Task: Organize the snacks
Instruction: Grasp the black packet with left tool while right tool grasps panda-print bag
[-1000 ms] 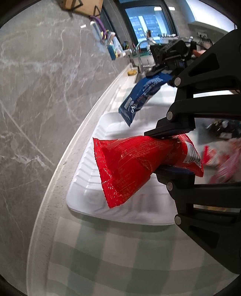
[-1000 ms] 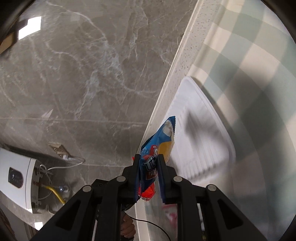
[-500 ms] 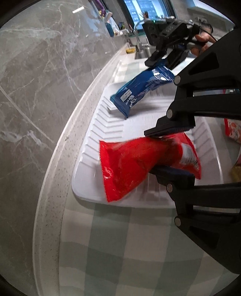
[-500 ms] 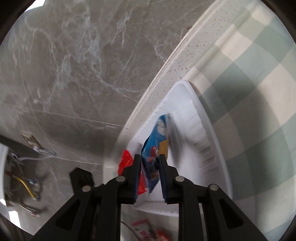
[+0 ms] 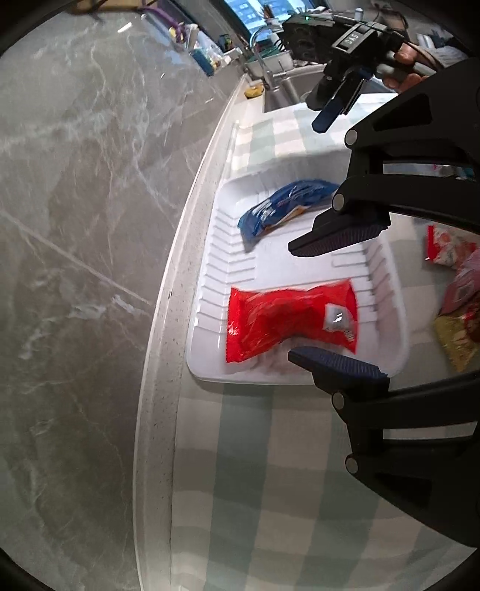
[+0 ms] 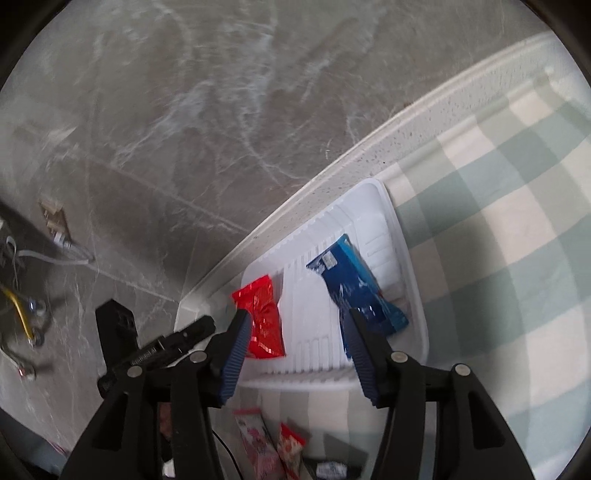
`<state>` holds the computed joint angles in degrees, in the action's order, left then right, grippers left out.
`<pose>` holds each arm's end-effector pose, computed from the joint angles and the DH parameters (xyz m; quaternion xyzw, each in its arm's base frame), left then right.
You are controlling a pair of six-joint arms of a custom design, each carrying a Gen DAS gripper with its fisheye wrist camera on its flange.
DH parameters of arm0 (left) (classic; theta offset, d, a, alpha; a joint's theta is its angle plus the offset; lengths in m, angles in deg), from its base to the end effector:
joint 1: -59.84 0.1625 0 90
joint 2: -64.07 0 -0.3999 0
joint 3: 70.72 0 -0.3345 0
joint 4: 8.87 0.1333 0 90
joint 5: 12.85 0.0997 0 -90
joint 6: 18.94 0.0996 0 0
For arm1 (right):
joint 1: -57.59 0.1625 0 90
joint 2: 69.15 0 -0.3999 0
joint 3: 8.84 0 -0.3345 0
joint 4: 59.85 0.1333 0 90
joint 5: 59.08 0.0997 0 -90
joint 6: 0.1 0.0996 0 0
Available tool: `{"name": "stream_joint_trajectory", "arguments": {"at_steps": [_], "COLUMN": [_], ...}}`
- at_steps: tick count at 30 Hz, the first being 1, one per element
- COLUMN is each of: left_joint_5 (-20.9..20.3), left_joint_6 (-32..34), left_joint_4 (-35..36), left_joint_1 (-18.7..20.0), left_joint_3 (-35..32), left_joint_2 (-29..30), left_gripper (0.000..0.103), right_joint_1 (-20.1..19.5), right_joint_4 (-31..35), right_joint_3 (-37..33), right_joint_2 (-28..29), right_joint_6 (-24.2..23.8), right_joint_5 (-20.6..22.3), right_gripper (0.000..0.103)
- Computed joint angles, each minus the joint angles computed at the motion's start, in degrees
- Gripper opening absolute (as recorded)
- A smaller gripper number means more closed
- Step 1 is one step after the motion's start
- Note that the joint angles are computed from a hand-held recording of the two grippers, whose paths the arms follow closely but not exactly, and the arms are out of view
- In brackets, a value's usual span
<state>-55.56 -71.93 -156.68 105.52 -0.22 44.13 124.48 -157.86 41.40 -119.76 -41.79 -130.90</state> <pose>-0.3384 -0.6421 -0.0139 -0.0944 0.9097 -0.3388 0.2209 -0.1238 -0.7090 0.3946 -0.1704 0.9700 -0.1453 0.0944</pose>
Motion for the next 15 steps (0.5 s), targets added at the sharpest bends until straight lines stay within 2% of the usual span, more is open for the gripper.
{"name": "stream_joint_trajectory", "arguments": {"at_steps": [6, 15], "left_joint_5": [-1.26, -7.95], "left_joint_6": [-2.74, -7.44], "left_joint_4": [-1.72, -4.18], "left_joint_1": [-3.21, -8.22], "left_joint_3": [4.35, 9.51], "left_joint_2": [-1.02, 0.03], "left_gripper": [0.05, 0.052], "right_joint_1": [-1.5, -5.84], "right_joint_4": [-2.88, -5.09], "right_joint_3": [8.82, 20.5], "right_joint_2": [-7.24, -17.57], "right_joint_6": [-4.96, -13.0], "right_joint_5": [-1.11, -5.73], "right_gripper": [0.06, 0.061]}}
